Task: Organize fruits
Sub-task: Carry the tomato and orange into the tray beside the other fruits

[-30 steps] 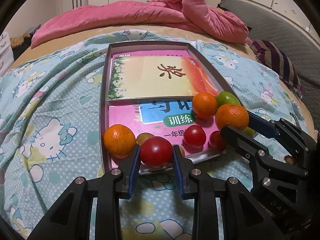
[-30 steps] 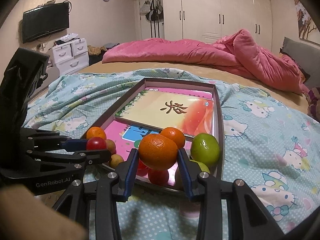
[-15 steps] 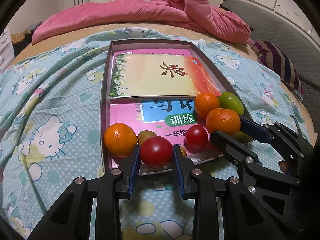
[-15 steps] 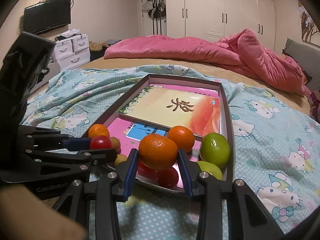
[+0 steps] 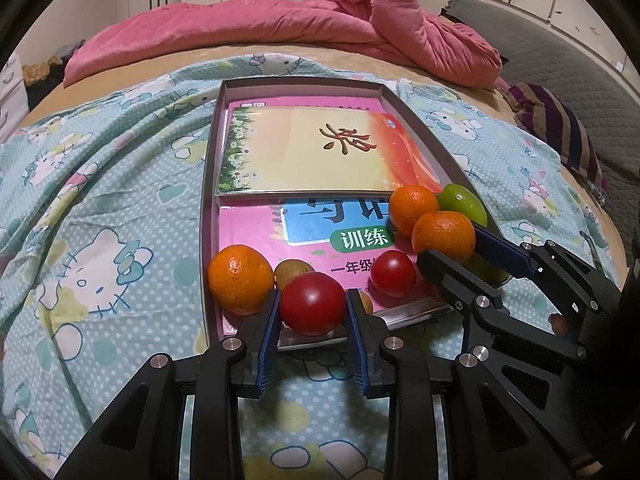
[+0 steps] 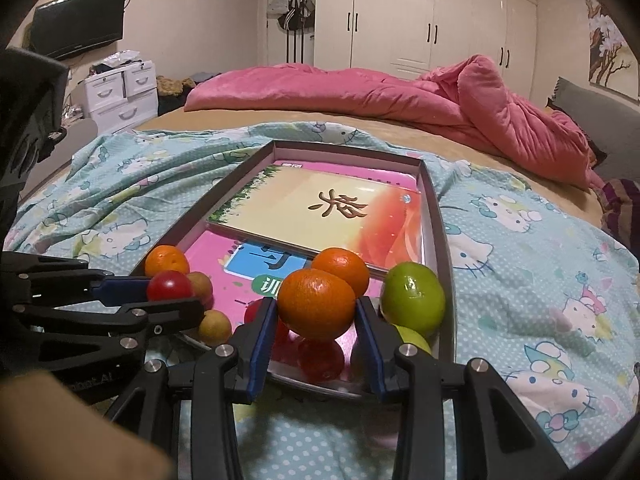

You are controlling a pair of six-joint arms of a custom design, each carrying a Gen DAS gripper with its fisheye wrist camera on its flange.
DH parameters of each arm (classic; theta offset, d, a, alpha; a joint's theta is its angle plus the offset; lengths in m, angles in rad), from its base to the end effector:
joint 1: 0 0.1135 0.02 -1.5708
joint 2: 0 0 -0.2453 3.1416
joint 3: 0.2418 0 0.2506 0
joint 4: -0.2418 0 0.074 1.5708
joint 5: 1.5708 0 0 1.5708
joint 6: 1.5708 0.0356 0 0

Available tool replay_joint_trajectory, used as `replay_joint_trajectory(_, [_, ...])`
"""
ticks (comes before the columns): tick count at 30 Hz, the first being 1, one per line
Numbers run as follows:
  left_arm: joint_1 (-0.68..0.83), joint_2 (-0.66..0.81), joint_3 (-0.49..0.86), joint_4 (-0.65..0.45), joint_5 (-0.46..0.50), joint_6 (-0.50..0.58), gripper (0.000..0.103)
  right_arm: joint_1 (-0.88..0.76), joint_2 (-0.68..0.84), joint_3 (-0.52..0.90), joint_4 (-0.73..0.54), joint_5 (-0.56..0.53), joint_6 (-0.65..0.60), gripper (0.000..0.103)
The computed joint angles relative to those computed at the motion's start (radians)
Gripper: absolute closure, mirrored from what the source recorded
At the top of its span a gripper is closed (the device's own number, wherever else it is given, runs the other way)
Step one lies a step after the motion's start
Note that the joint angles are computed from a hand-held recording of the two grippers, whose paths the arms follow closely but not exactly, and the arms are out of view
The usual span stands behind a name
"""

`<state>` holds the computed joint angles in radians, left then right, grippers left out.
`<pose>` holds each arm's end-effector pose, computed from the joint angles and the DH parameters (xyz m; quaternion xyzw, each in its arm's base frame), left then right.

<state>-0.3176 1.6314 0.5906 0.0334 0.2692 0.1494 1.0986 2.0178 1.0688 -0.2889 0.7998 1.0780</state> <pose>0.2511 -0.0925 0.0872 0.2566 0.9174 -0.1516 0.2637 0.1814 0.2990 0.0785 0.0551 0.9090 -0.0430 0.4109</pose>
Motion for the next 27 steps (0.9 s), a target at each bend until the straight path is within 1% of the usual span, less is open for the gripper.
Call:
replay_joint_trajectory(19, [0.001, 0.003, 0.001, 0.002, 0.000, -0.001, 0.071, 0.002, -0.014, -0.026, 0.030, -0.004, -0.031, 0.063])
replay_joint_trajectory(27, [-0.004, -0.005, -0.003, -0.001, -0.004, -0.006, 0.071, 0.004, -0.036, -0.054, 0.055, -0.001, -0.029, 0.060])
